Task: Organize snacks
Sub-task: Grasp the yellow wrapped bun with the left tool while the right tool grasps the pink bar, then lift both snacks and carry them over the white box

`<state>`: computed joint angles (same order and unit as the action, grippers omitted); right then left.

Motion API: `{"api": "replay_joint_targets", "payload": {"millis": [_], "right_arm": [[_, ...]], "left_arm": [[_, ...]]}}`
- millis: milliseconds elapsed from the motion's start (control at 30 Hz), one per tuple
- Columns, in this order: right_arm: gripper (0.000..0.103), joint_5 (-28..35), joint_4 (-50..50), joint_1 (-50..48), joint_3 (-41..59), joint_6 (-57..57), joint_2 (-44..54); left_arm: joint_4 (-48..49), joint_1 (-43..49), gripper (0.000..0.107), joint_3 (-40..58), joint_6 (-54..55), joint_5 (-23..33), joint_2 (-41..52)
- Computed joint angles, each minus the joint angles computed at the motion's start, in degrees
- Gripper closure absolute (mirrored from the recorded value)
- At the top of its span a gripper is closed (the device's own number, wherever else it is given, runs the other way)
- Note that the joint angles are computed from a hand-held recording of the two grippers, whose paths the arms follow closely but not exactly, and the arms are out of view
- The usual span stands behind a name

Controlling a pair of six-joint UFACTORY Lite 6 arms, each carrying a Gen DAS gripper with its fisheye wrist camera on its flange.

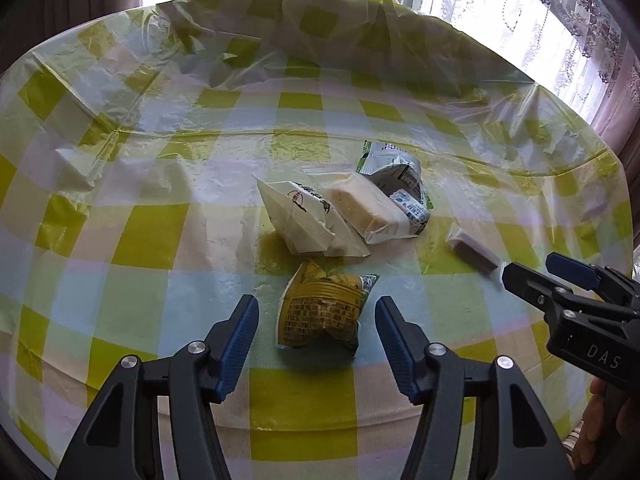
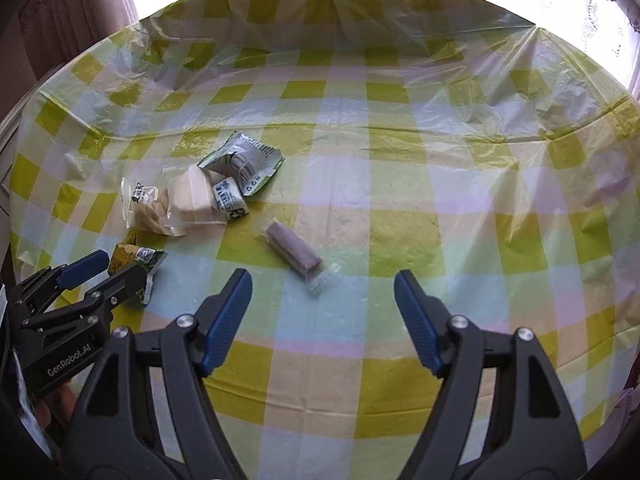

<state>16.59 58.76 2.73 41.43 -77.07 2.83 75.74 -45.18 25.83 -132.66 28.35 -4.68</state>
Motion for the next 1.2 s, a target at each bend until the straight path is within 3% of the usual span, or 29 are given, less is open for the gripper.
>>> {"api": "replay_joint_targets", "payload": {"millis": [67, 100, 467, 533, 633, 833, 933, 1200], "right_arm": [[0.027, -0.8, -0.6, 1.2, 1.5, 0.2, 2.3], [0.027, -0.8, -0.9, 1.5, 2.2, 0.5, 3.2], [0.028, -1.0, -4.2, 3.9, 9.2, 2.0, 13.1], [0.036, -2.2, -4.1, 4.4, 9.1, 1.6, 13.2], [0.057, -1.7, -3.3, 4.1, 9.1, 0.3, 12.9], [0.079, -1.4, -2.1, 4.6, 8.4, -1.7, 12.1], [0.085, -1.3, -1.0, 4.5, 7.9, -2.7, 11.6], [0.087, -2.3, 4.2, 3.8, 4.5, -6.5, 8.4]], "left_arm": [[1.7, 1.2, 0.061, 0.5, -0.4, -1.7, 1.5], [2.5, 1.7, 0.063, 0.5, -0.8, -2.6, 2.1], [5.5, 1.4, 0.067, -0.6, -4.1, -2.3, 1.4], [5.7, 1.4, 0.067, -0.7, -4.4, -2.4, 1.2], [5.9, 1.4, 0.067, -1.0, -4.8, -2.4, 0.9], [6.0, 1.3, 0.067, -1.5, -5.1, -2.4, 0.3], [5.8, 1.1, 0.068, -1.6, -5.3, -2.3, 0.1], [5.0, 0.2, 0.071, -1.5, -5.1, -2.0, -0.1]]}}
